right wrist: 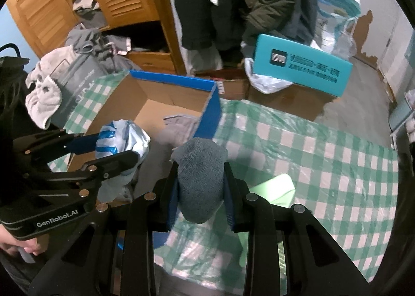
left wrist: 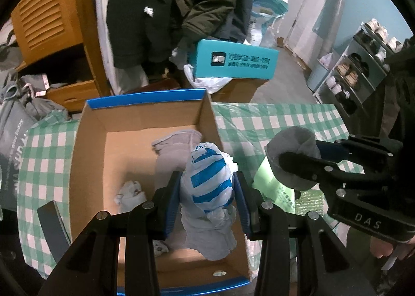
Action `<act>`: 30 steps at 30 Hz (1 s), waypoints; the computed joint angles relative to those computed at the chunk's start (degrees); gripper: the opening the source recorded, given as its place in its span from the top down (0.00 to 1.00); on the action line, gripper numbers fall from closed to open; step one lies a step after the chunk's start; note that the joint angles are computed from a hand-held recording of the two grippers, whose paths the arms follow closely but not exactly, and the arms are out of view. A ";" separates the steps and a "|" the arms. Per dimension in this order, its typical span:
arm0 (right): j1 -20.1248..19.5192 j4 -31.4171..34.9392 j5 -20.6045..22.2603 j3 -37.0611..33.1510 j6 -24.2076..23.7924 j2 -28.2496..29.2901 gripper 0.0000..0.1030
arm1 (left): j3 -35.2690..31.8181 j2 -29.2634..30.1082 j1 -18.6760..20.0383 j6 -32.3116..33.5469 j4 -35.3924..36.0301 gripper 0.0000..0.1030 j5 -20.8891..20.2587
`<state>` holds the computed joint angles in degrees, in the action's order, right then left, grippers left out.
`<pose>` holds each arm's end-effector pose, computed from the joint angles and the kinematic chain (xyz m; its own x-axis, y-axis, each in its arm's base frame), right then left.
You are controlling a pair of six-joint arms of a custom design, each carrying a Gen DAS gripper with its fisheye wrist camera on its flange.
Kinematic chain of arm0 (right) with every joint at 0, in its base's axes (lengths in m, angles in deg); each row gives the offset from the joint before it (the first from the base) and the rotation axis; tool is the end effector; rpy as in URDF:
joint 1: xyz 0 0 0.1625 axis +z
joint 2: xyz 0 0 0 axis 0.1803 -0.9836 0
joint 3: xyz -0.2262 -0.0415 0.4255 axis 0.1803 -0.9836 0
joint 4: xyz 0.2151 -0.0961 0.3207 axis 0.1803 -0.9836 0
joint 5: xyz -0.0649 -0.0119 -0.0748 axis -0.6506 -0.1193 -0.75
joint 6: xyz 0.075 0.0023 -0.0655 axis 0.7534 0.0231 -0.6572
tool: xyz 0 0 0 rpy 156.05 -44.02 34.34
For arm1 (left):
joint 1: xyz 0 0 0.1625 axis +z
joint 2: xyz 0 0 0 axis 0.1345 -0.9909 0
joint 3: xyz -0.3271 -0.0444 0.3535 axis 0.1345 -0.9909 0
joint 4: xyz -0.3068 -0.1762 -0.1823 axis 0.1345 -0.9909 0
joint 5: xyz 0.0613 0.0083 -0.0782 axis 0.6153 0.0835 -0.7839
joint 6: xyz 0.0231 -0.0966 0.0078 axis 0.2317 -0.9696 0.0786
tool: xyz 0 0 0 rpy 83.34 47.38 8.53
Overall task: Organize soft objects
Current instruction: 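Lower both socks into the box and open both tools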
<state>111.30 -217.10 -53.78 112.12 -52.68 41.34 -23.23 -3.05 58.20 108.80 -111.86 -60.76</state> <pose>0.5159 -0.7212 0.0906 -0.8111 0.1022 0.5759 -0.2417 0.8381 -0.4890 -0.1702 -0.7994 0.4406 -0.6454 0.6473 -0.4056 0.7117 0.7024 -0.0115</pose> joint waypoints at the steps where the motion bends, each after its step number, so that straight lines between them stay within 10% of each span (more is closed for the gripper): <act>1: 0.05 0.55 0.19 -1.22 -0.42 0.71 0.72 | -0.54 0.18 0.22 -0.06 0.15 0.61 0.03; 30: -0.48 14.92 4.02 -20.92 -1.12 11.33 0.72 | -7.42 2.46 3.40 -2.78 4.72 0.58 3.16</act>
